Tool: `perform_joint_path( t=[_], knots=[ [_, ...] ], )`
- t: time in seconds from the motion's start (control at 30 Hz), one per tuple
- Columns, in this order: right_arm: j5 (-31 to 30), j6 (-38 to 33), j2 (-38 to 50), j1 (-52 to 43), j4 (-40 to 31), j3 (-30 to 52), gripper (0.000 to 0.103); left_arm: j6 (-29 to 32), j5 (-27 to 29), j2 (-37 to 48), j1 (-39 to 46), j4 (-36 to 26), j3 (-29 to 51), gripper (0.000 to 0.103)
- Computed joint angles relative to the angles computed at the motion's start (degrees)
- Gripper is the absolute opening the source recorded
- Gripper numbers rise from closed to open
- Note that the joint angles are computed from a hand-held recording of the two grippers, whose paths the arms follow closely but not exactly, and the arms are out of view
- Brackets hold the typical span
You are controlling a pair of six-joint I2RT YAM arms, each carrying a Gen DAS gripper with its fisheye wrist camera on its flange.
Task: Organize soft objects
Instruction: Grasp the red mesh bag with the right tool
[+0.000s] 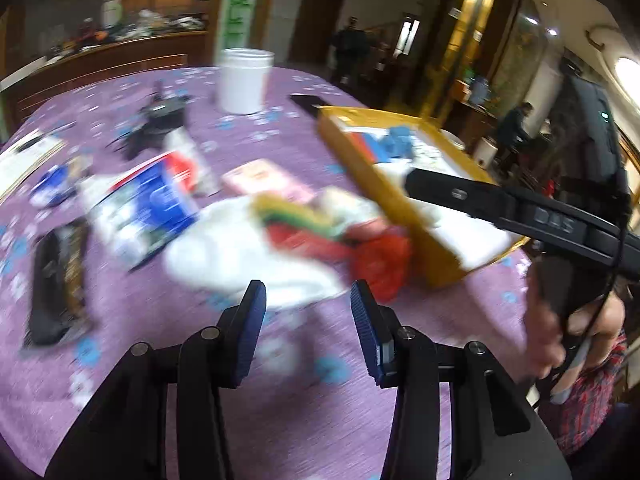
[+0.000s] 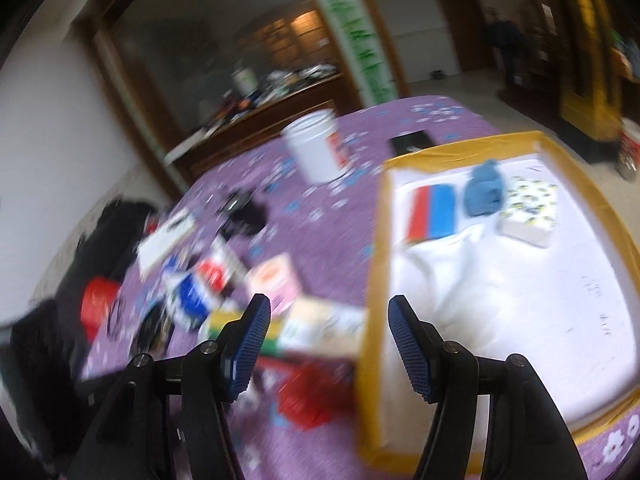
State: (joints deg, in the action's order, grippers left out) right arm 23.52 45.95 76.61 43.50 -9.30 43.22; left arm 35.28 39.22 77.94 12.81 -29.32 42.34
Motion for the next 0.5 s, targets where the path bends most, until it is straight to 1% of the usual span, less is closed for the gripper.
perform_joint_path(
  t=[0.07, 0.13, 0.17, 0.23, 0.27, 0.3, 0.37, 0.5],
  knots=[
    [0.31, -1.06, 2.08, 2.04, -0.62, 1.53, 0.064, 2.09, 0.22, 1.48, 2.61, 0.75, -0.86, 0.048],
    [0.52, -2.6, 4.56, 3.59, -2.4, 3.55, 0.064, 2.82, 0.04, 3.49, 4.05, 1.81, -1.61, 0.048],
    [0.85, -3.64, 6.14, 4.39, -3.64, 4.9, 0.064, 3.07, -0.27, 4.75, 4.21, 1.27, -1.09, 0.048],
    [1.07, -5.12, 8.63, 5.06, -5.34, 6.8, 0.064, 4.37, 2.22, 5.23, 5.57, -0.01, -0.34, 0.049],
    [1.27, -5.63, 10.17, 5.69, -6.58, 8.04, 0.063, 4.4, 2.96, 4.97, 5.95, 0.52, -0.7, 0.051],
    [1.72, -6.45, 12.32, 6.33, -8.46, 9.99, 0.063, 4.5, 2.75, 4.99, 5.8, 0.75, -0.81, 0.053],
    [3.12, -6.96, 15.29, 7.43, -11.26, 12.67, 0.063, 6.45, 3.22, 5.79, 6.11, -0.82, -0.1, 0.053],
    [7.88, -10.48, 23.93, 9.49, -21.04, 20.84, 0.063, 8.22, 4.14, 5.9, 6.58, -1.31, 0.06, 0.053]
  ],
)
